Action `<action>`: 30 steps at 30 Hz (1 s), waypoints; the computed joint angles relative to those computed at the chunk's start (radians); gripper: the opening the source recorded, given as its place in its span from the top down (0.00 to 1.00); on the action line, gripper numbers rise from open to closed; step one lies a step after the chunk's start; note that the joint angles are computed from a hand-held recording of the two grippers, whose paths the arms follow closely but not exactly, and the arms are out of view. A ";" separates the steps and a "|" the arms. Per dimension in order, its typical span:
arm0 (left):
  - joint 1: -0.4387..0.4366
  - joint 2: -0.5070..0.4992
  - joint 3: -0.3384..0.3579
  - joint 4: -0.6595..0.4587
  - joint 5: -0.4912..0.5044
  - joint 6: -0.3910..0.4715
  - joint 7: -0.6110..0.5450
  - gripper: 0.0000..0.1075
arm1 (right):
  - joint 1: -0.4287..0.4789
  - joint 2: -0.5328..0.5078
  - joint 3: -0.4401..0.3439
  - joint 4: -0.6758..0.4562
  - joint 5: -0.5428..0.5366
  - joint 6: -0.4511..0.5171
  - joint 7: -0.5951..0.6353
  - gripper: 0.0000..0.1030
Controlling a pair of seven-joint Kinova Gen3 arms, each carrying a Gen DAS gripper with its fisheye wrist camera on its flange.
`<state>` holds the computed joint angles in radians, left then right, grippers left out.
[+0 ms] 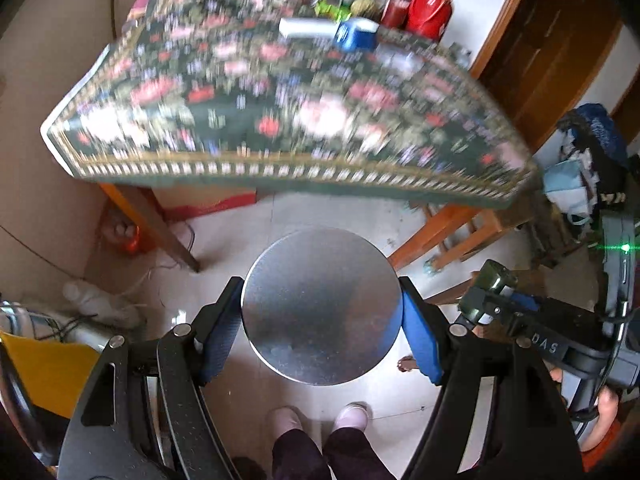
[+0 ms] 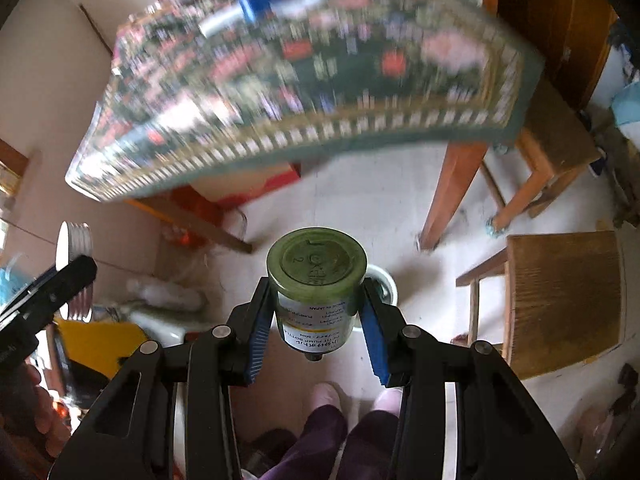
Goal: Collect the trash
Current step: 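Carry the jar and silver lid with both tools down over the white bucket, then open the right tool dropping the jar while the left tool drops the lid into the bucket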
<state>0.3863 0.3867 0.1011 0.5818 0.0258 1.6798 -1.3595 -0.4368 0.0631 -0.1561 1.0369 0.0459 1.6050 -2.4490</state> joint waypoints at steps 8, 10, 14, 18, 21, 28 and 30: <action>0.010 -0.024 0.003 0.369 -0.036 -0.258 0.011 0.32 | 0.076 0.026 0.026 0.278 -0.139 -0.233 0.141 0.62; 0.011 -0.029 0.009 0.448 -0.046 -0.339 0.016 0.32 | 0.095 0.047 0.031 0.327 -0.179 -0.276 0.185 0.62; -0.001 -0.005 0.023 0.532 -0.018 -0.433 0.012 0.32 | 0.119 0.092 0.036 0.402 -0.229 -0.322 0.258 0.62; 0.007 0.028 0.031 0.581 -0.008 -0.491 0.010 0.32 | 0.151 0.083 0.044 0.479 -0.284 -0.381 0.317 0.58; 0.028 0.068 0.009 0.594 0.033 -0.512 -0.011 0.32 | 0.148 0.070 0.050 0.505 -0.260 -0.401 0.290 0.58; 0.045 0.190 0.042 0.547 0.076 -0.500 -0.069 0.32 | 0.129 0.036 0.052 0.540 -0.119 -0.393 0.217 0.58; 0.049 0.216 0.044 0.547 0.098 -0.511 -0.086 0.32 | 0.136 0.028 0.056 0.555 -0.108 -0.400 0.218 0.57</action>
